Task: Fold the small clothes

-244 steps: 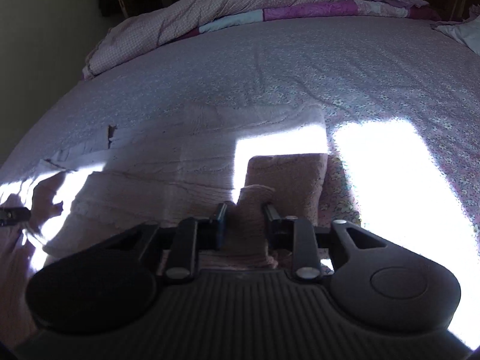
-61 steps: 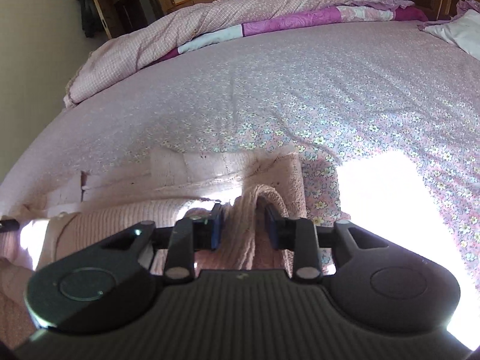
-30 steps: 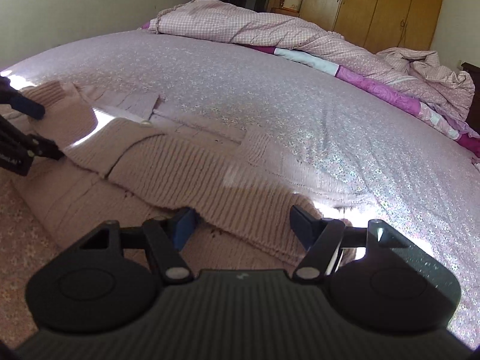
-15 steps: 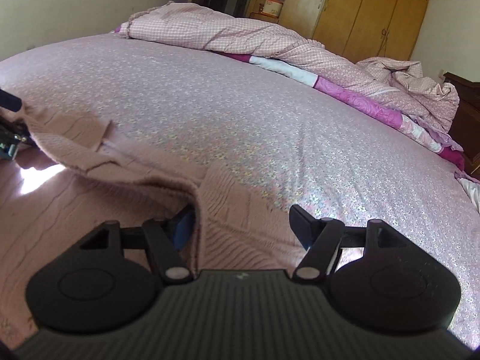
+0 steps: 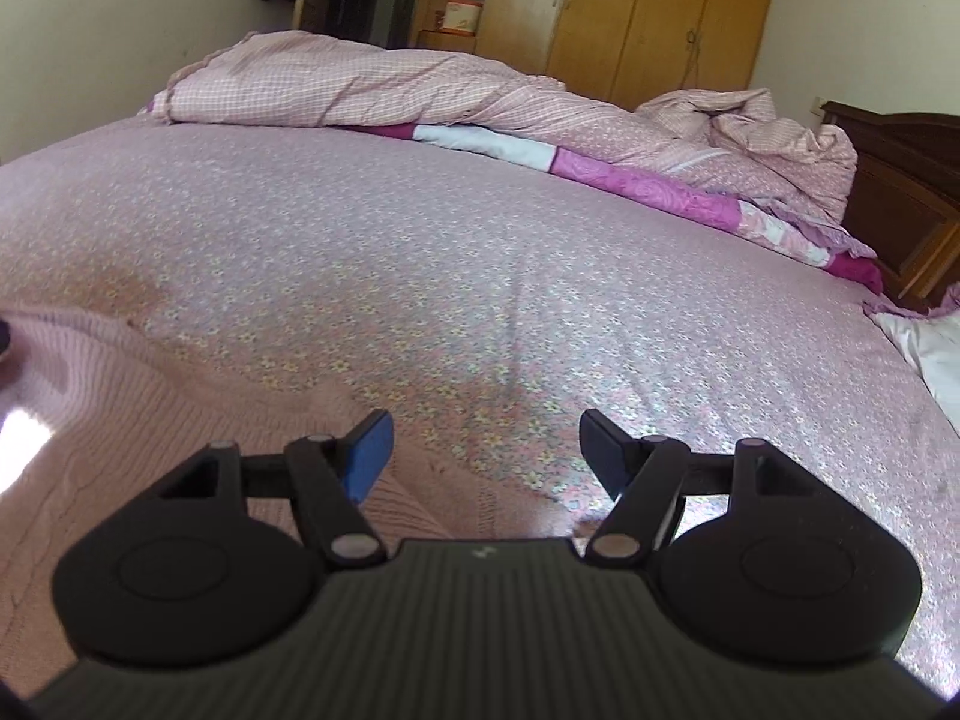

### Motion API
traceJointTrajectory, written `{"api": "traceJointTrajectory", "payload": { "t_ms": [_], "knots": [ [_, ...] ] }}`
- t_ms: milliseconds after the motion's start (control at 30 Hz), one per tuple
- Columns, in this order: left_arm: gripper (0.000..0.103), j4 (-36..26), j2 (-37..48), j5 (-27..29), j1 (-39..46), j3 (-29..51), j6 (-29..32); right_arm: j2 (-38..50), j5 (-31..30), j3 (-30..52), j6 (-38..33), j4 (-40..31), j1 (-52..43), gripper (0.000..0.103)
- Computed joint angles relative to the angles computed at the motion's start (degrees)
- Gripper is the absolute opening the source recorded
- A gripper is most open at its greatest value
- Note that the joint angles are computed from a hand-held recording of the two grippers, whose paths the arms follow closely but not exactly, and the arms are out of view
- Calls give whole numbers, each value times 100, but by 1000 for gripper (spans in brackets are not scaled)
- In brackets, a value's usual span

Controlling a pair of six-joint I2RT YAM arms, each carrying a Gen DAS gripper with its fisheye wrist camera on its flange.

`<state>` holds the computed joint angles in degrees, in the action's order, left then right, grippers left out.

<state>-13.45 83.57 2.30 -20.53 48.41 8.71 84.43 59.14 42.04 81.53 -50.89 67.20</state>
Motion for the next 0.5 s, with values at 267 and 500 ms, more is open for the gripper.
{"api": "traceJointTrajectory", "payload": {
  "t_ms": [267,500],
  "knots": [
    [80,-414,-1143,348,383,-790,449,-358,-206,-153,1284,-853,1090,70],
    [39,-809,-1576,591,698,-1390,816,-174,-864,-212,1234,-724,1563,56]
  ]
}}
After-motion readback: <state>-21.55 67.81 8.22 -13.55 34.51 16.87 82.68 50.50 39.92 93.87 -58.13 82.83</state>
